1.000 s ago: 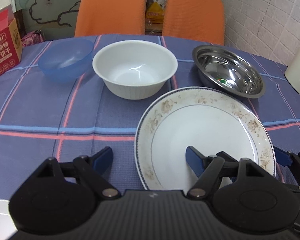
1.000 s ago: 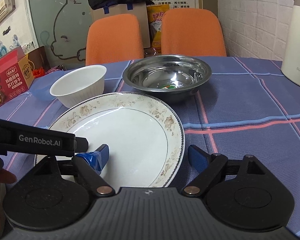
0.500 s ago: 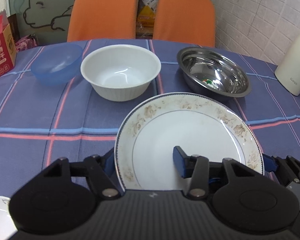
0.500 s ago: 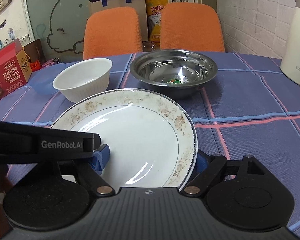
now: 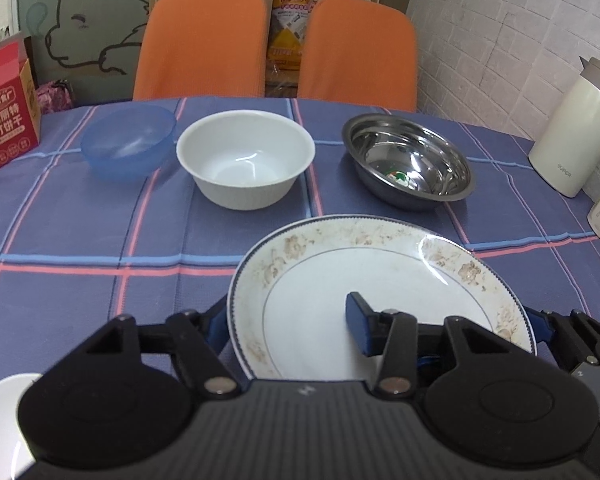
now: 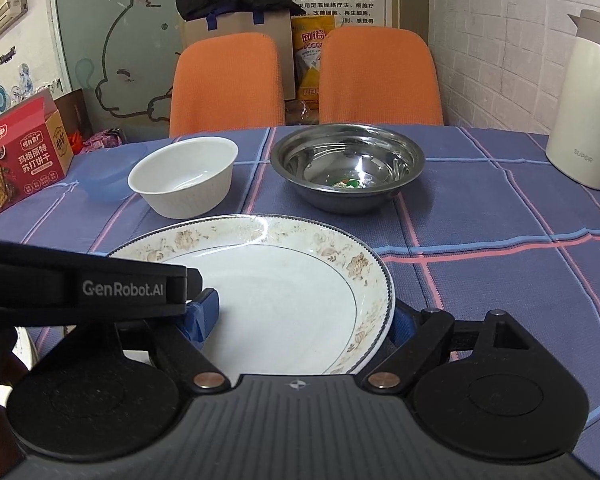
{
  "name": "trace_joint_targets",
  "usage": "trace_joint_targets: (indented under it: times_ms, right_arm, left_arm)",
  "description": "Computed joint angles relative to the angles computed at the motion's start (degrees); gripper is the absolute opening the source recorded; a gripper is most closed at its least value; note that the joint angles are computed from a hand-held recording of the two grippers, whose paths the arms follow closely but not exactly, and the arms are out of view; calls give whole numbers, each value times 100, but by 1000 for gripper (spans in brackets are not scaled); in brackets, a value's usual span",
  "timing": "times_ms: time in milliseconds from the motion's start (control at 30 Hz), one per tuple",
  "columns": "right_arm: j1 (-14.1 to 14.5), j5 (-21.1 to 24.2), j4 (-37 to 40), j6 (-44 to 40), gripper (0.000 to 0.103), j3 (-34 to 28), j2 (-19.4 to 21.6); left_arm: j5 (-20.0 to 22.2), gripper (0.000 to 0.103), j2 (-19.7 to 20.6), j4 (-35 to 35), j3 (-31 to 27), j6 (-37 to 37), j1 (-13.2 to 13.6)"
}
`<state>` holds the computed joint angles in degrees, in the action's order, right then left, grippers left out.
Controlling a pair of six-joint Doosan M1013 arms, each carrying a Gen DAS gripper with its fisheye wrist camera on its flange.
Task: Organize plates and bowls
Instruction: 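Lift the gold-rimmed plate with both grippers and carry it aside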
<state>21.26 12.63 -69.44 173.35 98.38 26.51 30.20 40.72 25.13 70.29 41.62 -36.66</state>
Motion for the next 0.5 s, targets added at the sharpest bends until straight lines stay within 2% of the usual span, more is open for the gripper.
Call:
trace_joint_targets:
  times_ms: [267, 500]
  right_arm:
    - [234, 192, -1437, 1384, 73, 184, -168]
    - [558, 274, -2488, 2372, 73, 265, -269]
  left_arm:
    - [-428, 47, -418, 588, 626, -624, 5]
    - [-729, 48, -973, 1724, 1448, -1918, 78]
